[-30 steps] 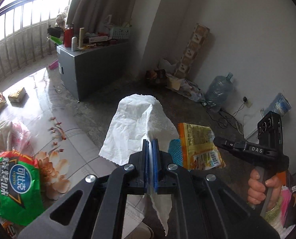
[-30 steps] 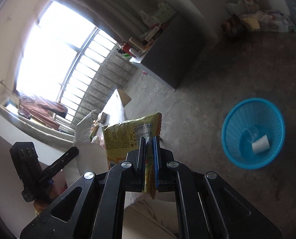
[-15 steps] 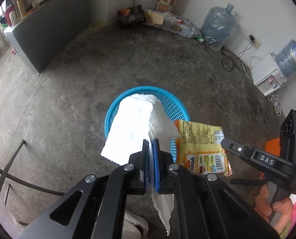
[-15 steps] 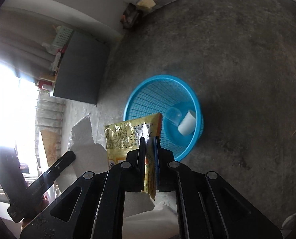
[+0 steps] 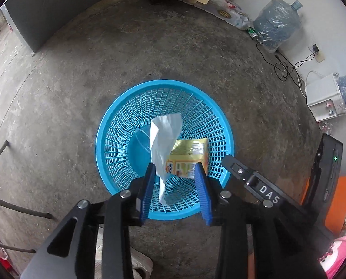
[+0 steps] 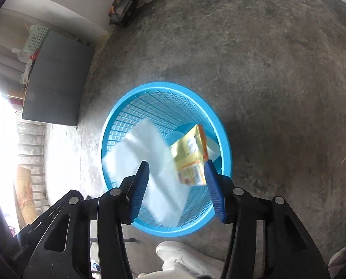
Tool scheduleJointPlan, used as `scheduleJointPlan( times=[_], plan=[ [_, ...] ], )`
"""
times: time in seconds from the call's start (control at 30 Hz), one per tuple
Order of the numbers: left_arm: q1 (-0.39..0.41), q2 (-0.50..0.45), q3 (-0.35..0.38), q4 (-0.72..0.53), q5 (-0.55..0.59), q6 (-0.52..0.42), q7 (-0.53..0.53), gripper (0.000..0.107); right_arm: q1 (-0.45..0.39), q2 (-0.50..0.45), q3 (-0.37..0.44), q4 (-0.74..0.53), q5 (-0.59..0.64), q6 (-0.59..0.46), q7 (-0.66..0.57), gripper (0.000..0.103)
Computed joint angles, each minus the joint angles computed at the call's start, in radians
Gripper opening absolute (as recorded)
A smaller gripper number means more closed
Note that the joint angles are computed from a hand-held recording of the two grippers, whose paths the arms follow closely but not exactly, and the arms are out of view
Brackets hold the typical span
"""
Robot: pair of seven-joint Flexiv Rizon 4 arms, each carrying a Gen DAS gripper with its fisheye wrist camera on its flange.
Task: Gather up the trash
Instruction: 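Carry the tissue and wrapper to the blue wastebasket and open both tools, then move both tools back over the table toward the green chip bag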
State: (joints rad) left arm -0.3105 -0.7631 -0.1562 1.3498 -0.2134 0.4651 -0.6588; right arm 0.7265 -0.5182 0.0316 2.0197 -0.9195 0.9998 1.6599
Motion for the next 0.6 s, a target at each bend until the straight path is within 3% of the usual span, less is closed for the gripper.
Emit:
scheduleJointPlan(
  times=[0.17, 0.47, 0.6],
  plan=[
    [0.038, 0.046, -0.026, 0.028, -0.057, -0.035, 0.041, 0.034, 0.029, 0.015, 0.003, -0.011, -0.025, -0.060, 0.028, 0.053],
    [0.132, 0.194, -0.027, 0.101, -0.175, -0.079, 0.161, 0.034, 0.100, 0.048, 0.093, -0.141, 0.069, -0.366, -0.079, 0.055],
    [0.186, 0.240, -0.013, 0.091, -0.233, -0.129, 0.207, 0.035, 0.128, 0.032, 0.097, -0.227, 0.053, -0.447, -0.145, 0.057]
  ],
)
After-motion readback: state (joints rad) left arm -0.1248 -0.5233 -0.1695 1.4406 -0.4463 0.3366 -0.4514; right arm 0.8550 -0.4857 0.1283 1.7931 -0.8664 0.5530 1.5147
